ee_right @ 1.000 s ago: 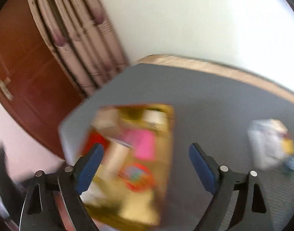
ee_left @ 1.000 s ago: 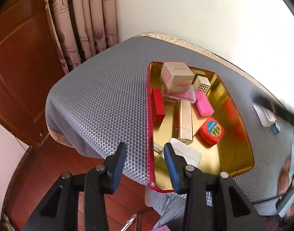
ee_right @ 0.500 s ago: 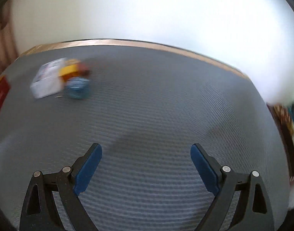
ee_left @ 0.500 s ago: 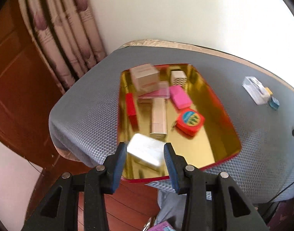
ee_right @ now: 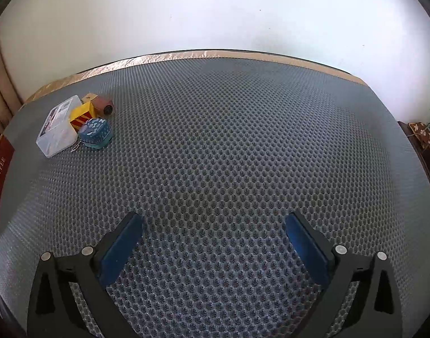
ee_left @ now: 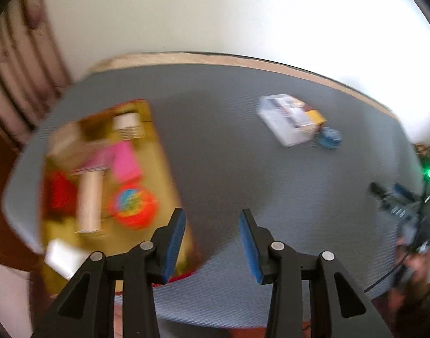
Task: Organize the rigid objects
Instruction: 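Grasp the clear plastic box with the left gripper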
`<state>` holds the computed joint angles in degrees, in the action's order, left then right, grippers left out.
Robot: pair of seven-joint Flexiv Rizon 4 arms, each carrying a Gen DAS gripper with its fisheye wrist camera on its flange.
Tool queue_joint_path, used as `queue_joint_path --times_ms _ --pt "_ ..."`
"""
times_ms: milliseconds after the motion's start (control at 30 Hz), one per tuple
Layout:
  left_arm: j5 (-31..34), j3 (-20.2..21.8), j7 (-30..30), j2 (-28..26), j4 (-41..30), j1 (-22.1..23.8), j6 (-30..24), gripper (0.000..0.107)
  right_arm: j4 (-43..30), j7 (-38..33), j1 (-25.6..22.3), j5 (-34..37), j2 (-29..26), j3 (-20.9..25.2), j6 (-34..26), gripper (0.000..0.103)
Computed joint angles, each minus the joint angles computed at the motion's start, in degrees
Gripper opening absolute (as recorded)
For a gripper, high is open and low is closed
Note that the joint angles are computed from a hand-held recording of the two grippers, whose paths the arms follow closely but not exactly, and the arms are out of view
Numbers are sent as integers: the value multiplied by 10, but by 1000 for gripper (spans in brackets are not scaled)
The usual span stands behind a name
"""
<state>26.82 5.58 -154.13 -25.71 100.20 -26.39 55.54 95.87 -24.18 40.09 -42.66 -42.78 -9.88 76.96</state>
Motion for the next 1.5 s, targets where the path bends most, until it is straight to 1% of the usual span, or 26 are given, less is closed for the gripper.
queue_joint_path --times_ms 67,133,267,367,433,467,500,600,700,767,800,900,967,1033,1067,1133,1167,1233,1367,1433,1467,1500 --pt "-35 -18 31 -25 -20 26 21 41 16 8 3 -6 7 -9 22 102" --pt "-69 -25 59 -49 -45 39 30 41 21 9 4 -5 8 -13 39 102" --pt "-152 -47 130 -98 -95 74 67 41 32 6 10 4 11 -23 66 102" --pt "-193 -36 157 -140 -160 73 37 41 39 0 18 14 13 -31 83 102" --pt "-216 -33 175 -166 -203 74 -4 41 55 -7 22 21 20 -41 102 102" --pt "-230 -35 185 -179 -224 78 -28 41 48 -13 24 29 17 -37 100 102" --pt "-242 -35 188 -193 -245 81 -49 41 51 -17 25 35 16 -40 107 102" --pt "-272 -41 188 -215 -264 89 -49 41 63 -40 25 54 19 -42 127 102" --pt "-289 -39 185 -232 -289 92 -72 41 66 -62 26 74 19 -40 136 102" --pt "-304 -45 182 -238 -291 97 -63 41 70 -75 27 87 21 -40 143 102" --pt "-310 -46 182 -243 -297 99 -68 41 73 -81 29 94 22 -41 148 102" --pt "-316 -44 184 -255 -320 101 -84 41 75 -97 35 116 23 -44 154 102" --pt "-314 -41 187 -264 -338 100 -98 44 77 -108 40 130 24 -47 157 102" --pt "-319 -41 180 -272 -347 103 -93 47 96 -120 47 143 38 -54 164 102" --pt "-326 -44 171 -275 -345 106 -82 48 105 -127 50 150 45 -57 167 102" --pt "-341 -53 162 -282 -344 112 -61 48 102 -139 51 163 44 -53 165 102" --pt "-343 -54 165 -283 -345 113 -64 48 104 -144 52 168 45 -53 165 102" --pt "-336 -50 184 -298 -380 111 -102 55 105 -153 55 178 47 -53 164 102" --pt "-310 -36 208 -329 -460 96 -167 55 97 -166 54 191 43 -46 158 102" --pt "-289 -21 214 -346 -507 86 -202 55 96 -168 56 195 43 -47 157 102" --pt "-277 -11 211 -357 -537 80 -234 56 96 -170 56 197 43 -46 157 102" --pt "-273 -7 209 -374 -577 79 -279 59 96 -171 56 199 43 -46 157 102"
